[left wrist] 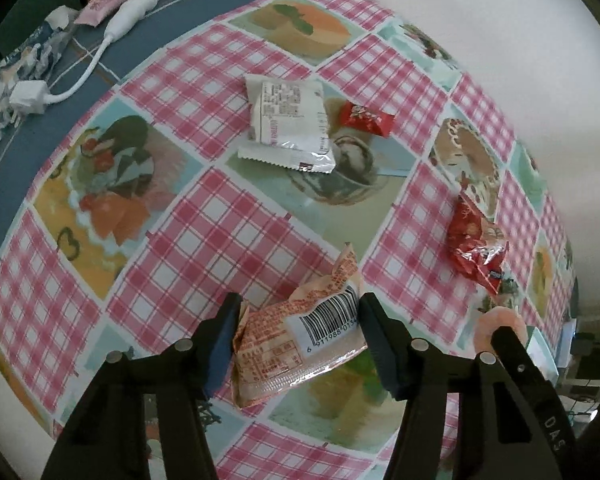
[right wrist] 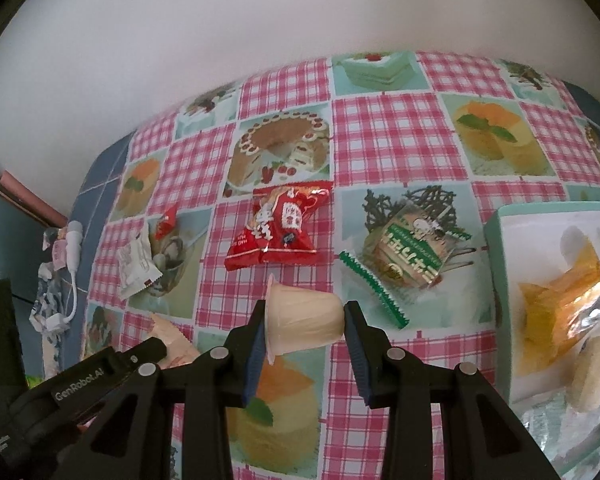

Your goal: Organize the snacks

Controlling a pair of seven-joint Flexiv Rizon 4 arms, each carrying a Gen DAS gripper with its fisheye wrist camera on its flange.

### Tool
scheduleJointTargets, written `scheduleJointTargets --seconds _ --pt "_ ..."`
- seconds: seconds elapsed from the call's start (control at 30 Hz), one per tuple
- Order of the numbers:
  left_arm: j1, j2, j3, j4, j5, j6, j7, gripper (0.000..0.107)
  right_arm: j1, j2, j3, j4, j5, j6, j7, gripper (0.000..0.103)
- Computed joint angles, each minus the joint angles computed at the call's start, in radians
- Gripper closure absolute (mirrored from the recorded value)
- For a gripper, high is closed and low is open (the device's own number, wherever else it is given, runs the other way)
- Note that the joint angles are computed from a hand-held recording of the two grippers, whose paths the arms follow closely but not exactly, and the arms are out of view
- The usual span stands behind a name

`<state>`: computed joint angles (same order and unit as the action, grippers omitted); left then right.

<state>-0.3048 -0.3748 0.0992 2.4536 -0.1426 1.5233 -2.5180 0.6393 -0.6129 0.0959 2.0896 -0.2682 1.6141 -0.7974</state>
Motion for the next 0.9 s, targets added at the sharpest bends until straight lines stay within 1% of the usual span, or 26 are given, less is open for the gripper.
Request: scheduleJointTargets --seconds 0.03,0.17,0.23,0.27,0.3,0.63,0.73,0.9 --pt "-0.02 0.004 0.017 -0.008 0.007 -0.01 -0.011 0.046 0.0 0.006 -0.003 0.004 0.001 0.002 0.0 0.063" --pt "-0.053 0.03 0.04 -0.02 0.031 -0.019 -0.044 0.046 -0.001 0.03 -0.012 0.021 0.006 0.012 0.001 0.064" --pt "-0.103 0.043 0.088 -0.046 0.076 -0.049 -0.087 0.046 -0.002 0.043 -0.019 0.031 0.008 0.018 0.0 0.063" --pt "-0.104 0.047 0.093 -0.051 0.094 -0.053 -0.098 0.046 -0.001 0.052 -0.025 0.039 0.009 0.022 0.0 0.063" --pt "-0.123 0.053 0.107 -0.066 0.119 -0.066 -0.122 0.046 -0.001 0.057 -0.03 0.043 0.01 0.024 0.001 0.064" --pt "-0.157 0.07 0.122 -0.162 0.312 -0.105 -0.271 0.046 -0.043 0.138 -0.06 0.118 0.039 0.074 -0.012 0.063" --pt "-0.172 0.074 0.12 -0.201 0.372 -0.134 -0.319 0.046 -0.07 0.16 -0.06 0.137 0.054 0.084 -0.017 0.063" --pt "-0.18 0.069 0.089 -0.275 0.454 -0.204 -0.38 0.046 -0.105 0.195 -0.081 0.168 0.083 0.104 -0.02 0.063"
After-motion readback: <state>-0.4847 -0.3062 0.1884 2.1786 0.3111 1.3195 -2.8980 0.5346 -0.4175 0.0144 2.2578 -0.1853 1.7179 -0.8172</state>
